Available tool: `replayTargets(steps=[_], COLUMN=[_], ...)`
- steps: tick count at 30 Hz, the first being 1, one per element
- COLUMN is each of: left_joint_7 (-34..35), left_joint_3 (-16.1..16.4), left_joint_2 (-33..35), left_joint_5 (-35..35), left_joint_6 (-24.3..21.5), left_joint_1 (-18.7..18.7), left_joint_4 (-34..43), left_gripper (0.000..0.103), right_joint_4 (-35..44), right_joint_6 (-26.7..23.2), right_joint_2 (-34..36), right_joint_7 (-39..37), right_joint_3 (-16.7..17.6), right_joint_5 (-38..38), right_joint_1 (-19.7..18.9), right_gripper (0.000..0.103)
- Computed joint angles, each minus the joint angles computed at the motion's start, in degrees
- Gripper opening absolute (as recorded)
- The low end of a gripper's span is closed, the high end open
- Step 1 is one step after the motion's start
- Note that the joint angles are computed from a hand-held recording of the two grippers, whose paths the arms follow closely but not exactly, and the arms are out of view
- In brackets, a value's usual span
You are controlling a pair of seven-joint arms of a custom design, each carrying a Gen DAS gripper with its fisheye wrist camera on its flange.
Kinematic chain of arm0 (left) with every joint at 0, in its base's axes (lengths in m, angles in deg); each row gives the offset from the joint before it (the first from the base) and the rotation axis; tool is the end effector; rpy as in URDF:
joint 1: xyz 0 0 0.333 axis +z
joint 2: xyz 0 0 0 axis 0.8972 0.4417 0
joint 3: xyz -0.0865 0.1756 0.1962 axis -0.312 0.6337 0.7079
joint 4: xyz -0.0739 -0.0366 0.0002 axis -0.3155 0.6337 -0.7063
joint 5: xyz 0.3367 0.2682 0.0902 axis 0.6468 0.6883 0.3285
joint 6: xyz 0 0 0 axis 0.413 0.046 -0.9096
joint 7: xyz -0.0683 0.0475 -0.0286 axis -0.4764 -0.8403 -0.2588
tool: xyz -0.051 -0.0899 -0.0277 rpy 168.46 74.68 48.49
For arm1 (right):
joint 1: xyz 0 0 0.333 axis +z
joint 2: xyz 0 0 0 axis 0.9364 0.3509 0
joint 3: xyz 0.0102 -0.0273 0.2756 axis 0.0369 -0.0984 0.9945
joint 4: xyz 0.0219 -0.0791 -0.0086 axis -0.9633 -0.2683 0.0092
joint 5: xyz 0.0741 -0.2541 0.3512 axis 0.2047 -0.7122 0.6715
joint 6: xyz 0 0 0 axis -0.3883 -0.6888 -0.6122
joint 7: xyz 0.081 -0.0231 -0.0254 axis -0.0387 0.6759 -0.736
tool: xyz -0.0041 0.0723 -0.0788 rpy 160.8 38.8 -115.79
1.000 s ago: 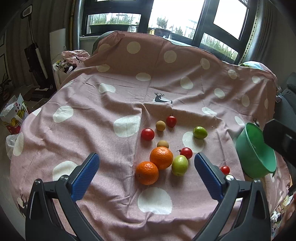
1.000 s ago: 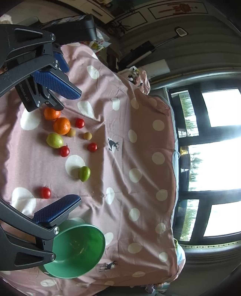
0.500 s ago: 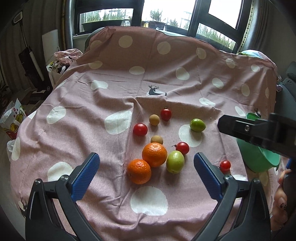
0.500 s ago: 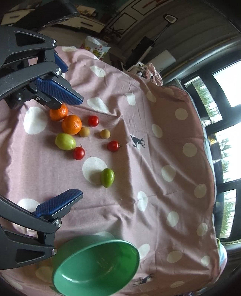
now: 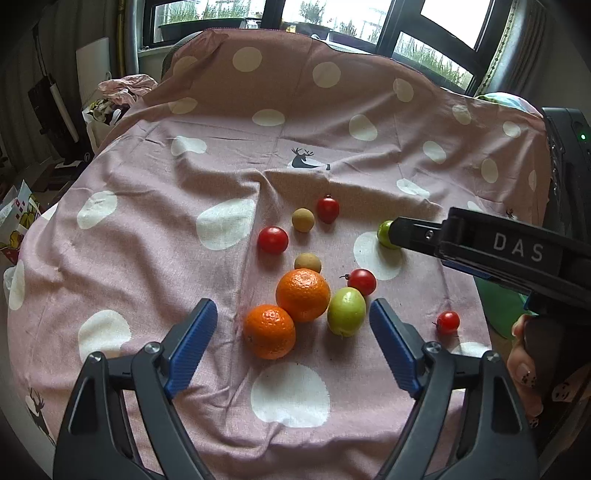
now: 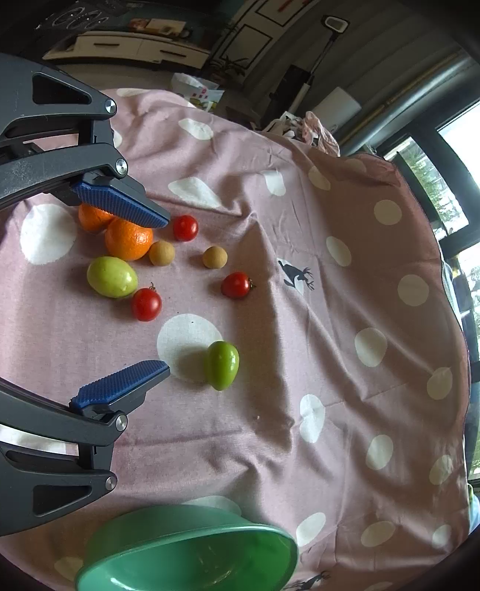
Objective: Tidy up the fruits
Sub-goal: 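Move the right gripper toward the two oranges, then close the right gripper around the smaller orange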
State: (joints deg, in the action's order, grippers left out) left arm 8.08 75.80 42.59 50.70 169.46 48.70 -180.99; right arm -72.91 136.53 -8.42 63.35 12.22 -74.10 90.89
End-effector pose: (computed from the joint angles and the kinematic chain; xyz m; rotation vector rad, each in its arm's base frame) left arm 0.5523 -0.3042 0.4664 -1.6615 2.1991 -0.9253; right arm 0.5546 0.3089 0.4867 -1.4543 2.0659 -0.3293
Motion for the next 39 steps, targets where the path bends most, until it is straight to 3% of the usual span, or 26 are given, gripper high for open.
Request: replayTargets(steps=[6,11,12,14,19,22,25,32,37,39], left_joint_7=[1.87,3.80,4.01,4.48,7.30,9.37,6.26,3.59,4.89,5.22], left_joint_3=[0.74,1.69,1.72,1.63,1.52,1.38,0.97,1.07,1.11,1.11], left_joint_2=[-0.50,-1.09,-1.09,-1.12,-0.55,-0.12,1.15,2.62,2.98,2.98], left_joint_5=[-4.48,-10.89,-11.27,-11.45,-13.53,-15.50,-11.03,-7.71,-9.39,-9.45], left_joint_6=[-0.22,-0.83,-1.15,-1.85,-3.79,-4.52,-5.23,-6.47,-7.34,-7.51], left_joint_1=[0.37,1.29,1.42,1.53,1.37,1.14,1.21,1.38,1.53,1.55], left_joint_4=[-0.12,-0.41,-0.41,-0.41,0.39,0.79,1.63,2.74,3.08,3.03], left_gripper=[0.072,0.053,0.050,0.049,0.049,0.050,0.049,0.050,0.050,0.049], right_joint_4=[0.58,0.35,0.43,1.01,2.07,3.82,8.25,15.15,14.51,13.97], right_joint_6=[2.27,4.29,4.40,3.19,1.38,1.47,0.00,-4.74,-3.54,-3.03], right_joint_2=[2.02,3.12,3.40,4.02,5.78,6.73,9.62,14.90,14.52,14.25], right_joint_7=[-6.59,-10.32,-11.55,-13.40,-15.50,-15.68,-18.31,-22.42,-26.72,-29.99], right_joint_3=[-0.18,-0.31,-0.29,-0.22,0.09,0.13,0.29,0.70,1.81,2.72], right_joint_5=[6.12,11.35,13.10,15.99,20.14,17.02,15.48,14.44,20.42,25.96], right_joint_1=[0.30,0.22,0.19,0.16,0.22,0.67,0.86,1.85,0.69,-0.31], right_gripper=[0.066,0.064,0.059,0.050,0.050,0.050,0.050,0.050,0.050,0.043])
